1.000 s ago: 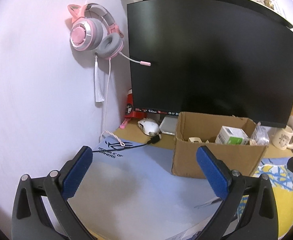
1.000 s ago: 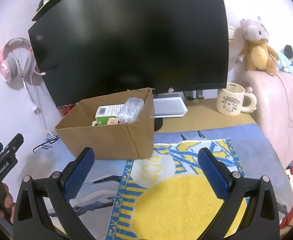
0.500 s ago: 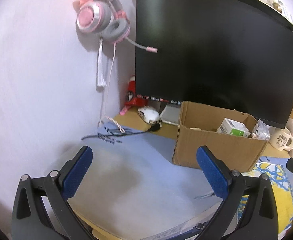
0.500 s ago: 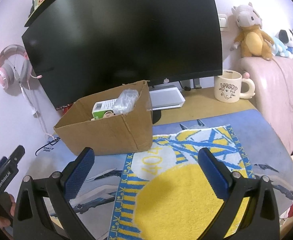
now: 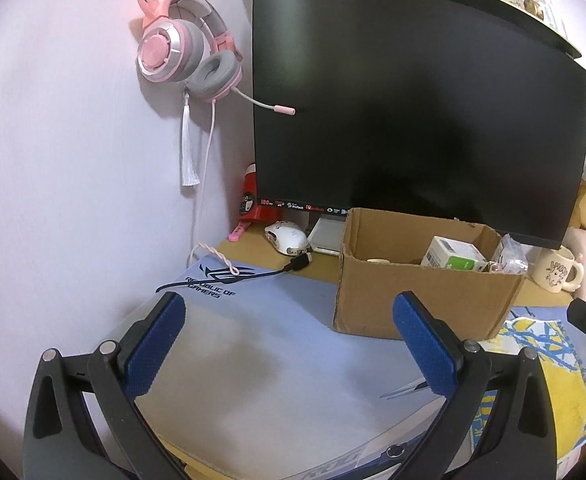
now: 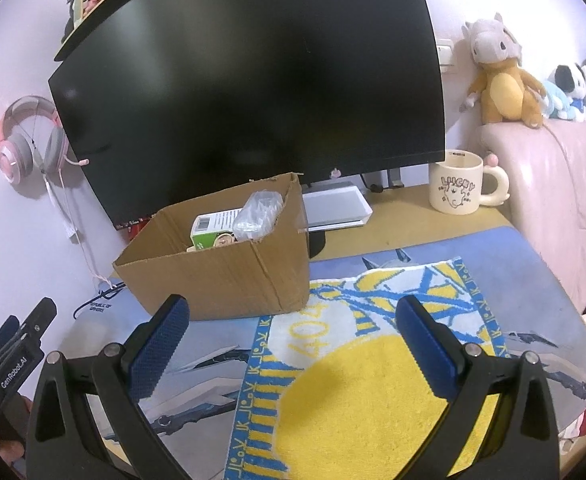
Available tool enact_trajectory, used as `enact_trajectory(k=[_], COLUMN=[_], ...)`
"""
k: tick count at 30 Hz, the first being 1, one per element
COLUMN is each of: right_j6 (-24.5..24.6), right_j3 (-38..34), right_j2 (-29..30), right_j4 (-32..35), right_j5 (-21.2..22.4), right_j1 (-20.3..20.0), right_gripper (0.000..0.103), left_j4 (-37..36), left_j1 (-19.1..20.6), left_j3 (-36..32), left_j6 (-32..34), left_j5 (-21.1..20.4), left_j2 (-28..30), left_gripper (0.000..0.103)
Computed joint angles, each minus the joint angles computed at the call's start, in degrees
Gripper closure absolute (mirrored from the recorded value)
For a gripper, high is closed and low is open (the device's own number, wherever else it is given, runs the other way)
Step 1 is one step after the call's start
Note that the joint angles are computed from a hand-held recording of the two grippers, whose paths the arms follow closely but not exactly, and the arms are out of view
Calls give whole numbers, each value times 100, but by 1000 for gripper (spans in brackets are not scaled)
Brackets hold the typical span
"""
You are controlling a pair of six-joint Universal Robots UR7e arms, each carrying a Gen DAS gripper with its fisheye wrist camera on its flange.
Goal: Organize objects
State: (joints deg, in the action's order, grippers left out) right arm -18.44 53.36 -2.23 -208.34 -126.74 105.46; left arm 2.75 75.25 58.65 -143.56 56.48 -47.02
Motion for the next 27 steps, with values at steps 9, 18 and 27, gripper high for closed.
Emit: enact_trajectory(k=[9, 18, 27], right_j6=[11, -25, -85], right_j3=[-127, -204, -285], right_j2=[58, 103, 159], right_j4=[128, 160, 135], right_j5=[-119, -213, -325], right_j1=[7, 19, 50], right_gripper=[0, 0, 0], left_j4=[569, 454, 523], left_j1=[8, 1, 36], left_j3=[-438, -378, -393], left_j6=[-72, 64, -65], left_j5=[-33, -89, -2], left_j2=[234, 208, 186], left_gripper=[0, 0, 0])
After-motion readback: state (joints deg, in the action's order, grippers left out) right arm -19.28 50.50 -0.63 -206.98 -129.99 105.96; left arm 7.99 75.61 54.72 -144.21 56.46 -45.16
